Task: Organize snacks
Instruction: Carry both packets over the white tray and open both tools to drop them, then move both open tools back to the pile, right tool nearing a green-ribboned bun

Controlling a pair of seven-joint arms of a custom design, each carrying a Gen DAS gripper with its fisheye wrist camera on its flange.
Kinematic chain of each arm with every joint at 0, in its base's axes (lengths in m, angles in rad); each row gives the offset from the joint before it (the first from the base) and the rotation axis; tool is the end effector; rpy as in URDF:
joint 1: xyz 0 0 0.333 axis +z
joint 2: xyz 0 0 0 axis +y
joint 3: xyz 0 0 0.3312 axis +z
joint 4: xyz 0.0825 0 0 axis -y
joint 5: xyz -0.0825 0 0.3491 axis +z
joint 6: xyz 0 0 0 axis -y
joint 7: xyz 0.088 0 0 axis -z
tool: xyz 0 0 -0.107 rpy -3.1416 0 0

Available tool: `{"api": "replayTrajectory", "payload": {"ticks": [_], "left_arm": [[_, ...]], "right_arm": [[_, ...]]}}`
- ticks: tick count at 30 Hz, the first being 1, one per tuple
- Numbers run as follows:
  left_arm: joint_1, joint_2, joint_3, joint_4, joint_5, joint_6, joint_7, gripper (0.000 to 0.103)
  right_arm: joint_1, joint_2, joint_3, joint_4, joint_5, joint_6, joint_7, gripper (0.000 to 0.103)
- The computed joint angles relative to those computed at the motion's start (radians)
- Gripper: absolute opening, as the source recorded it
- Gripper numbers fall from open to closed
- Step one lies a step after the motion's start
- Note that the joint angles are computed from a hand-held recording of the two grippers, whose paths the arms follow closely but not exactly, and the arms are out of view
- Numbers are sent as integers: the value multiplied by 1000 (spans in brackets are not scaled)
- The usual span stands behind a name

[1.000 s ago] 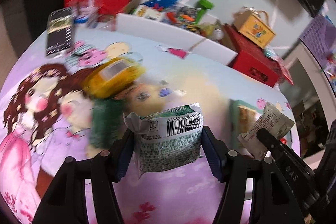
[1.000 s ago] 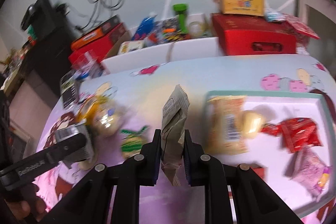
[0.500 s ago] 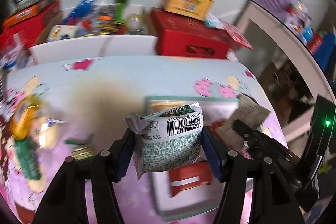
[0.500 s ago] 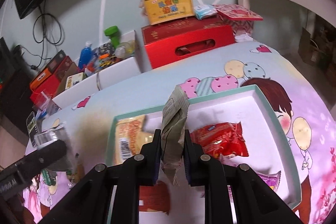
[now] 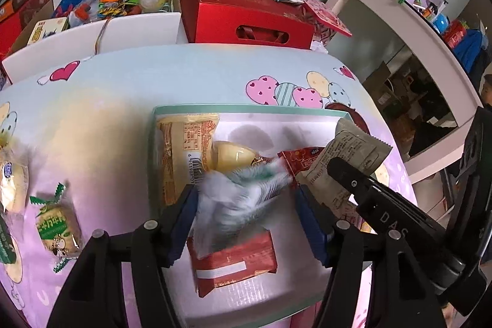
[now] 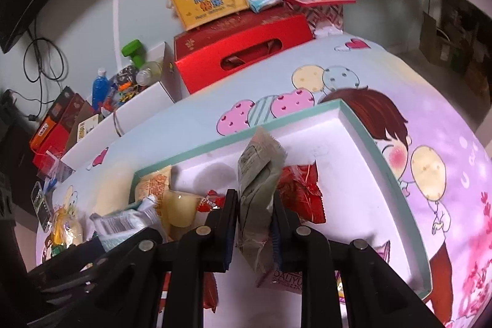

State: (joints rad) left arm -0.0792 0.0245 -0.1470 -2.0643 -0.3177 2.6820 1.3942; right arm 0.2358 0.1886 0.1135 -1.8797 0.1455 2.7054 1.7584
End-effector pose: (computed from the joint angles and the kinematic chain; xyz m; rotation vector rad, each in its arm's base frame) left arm 0.5546 -0.1169 0.5201 -2.2139 1.8212 -0.9087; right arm 0.5891 0.2038 0.5154 -1.8147 1.7418 -0.2722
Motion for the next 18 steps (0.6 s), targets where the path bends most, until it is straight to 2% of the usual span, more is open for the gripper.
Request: {"api": "replayTrajectory", "payload": {"ticks": [6, 10, 14, 16, 18], "left_arm": [[9, -40, 8, -39, -14, 13, -2, 73], [37, -102, 16, -99, 68, 21, -84, 82], [94, -176, 14, -176, 206, 25, -224, 82], [136, -221, 10, -222, 278, 26, -292, 83], [176, -256, 7, -258, 331, 25, -339, 89]], "right_arm": [[17, 1, -13, 11, -60, -26, 40, 25], [38, -6, -36, 13, -159, -31, 123, 58], [48, -9, -40, 15, -224, -38, 180, 66], [49, -5, -34, 22, -235, -39, 176, 74], [55, -3, -30, 23, -252, -33, 176, 81]]}}
